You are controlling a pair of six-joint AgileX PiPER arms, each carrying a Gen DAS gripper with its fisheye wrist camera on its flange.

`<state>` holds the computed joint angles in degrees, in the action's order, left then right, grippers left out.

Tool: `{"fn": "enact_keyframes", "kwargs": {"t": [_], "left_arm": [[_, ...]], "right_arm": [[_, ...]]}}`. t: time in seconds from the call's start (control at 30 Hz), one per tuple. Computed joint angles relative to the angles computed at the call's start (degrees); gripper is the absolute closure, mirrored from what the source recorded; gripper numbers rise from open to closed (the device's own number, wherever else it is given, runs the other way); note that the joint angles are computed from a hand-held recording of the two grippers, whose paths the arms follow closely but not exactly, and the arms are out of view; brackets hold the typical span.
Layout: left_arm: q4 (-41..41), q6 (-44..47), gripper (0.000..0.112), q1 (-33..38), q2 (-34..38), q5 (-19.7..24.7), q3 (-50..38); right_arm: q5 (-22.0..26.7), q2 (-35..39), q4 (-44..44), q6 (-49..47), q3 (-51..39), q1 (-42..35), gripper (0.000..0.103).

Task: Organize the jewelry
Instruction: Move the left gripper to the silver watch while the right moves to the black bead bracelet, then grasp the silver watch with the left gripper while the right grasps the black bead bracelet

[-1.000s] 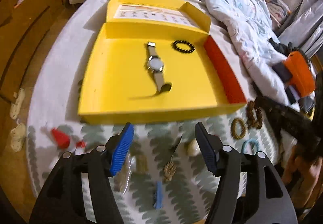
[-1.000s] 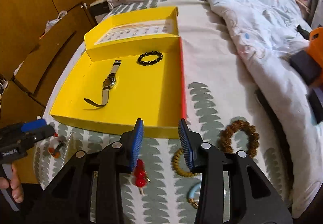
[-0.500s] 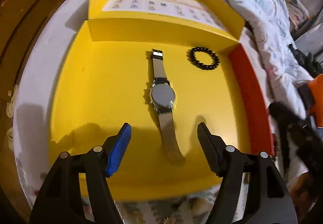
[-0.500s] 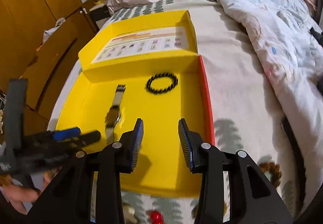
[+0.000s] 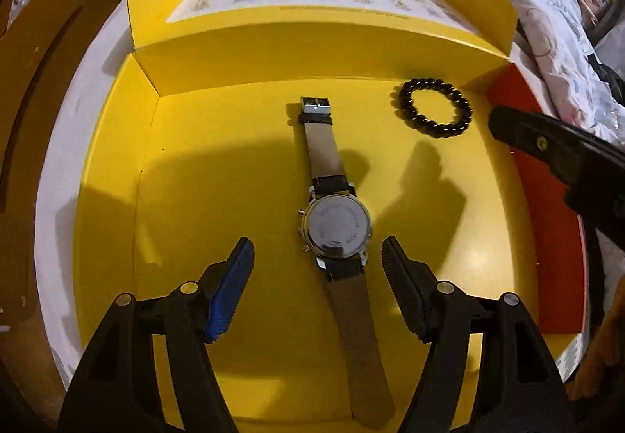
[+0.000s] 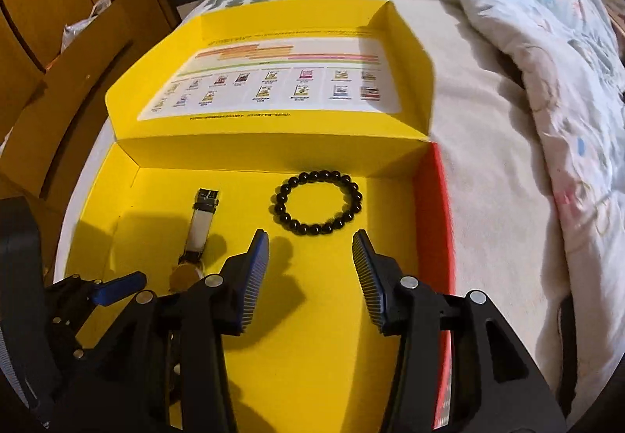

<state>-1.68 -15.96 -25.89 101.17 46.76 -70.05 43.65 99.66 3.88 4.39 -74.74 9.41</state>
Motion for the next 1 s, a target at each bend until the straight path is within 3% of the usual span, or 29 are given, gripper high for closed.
{"fn": "enact_keyframes", "kwargs": {"t": [0.23, 0.6, 1.0], "left_arm": [[3.11, -1.44, 0.045, -1.13, 2.84, 0.28, -2.52], [4.91, -3.45, 0.045, -3.03, 3.43, -0.8, -3.14], [5.55, -5.76, 0.049, -5.1, 1.09, -2.17, 0.46]], "right_arm": [[-0.33, 6.71, -0.4, -2.83, -4.34, -1.66, 0.055], [0.75, 13.88, -8.97, 1.01, -10.2, 0.12, 0.058], [1.79, 15.75, -4.01, -2.75, -11.8, -1.49, 0.069]]}}
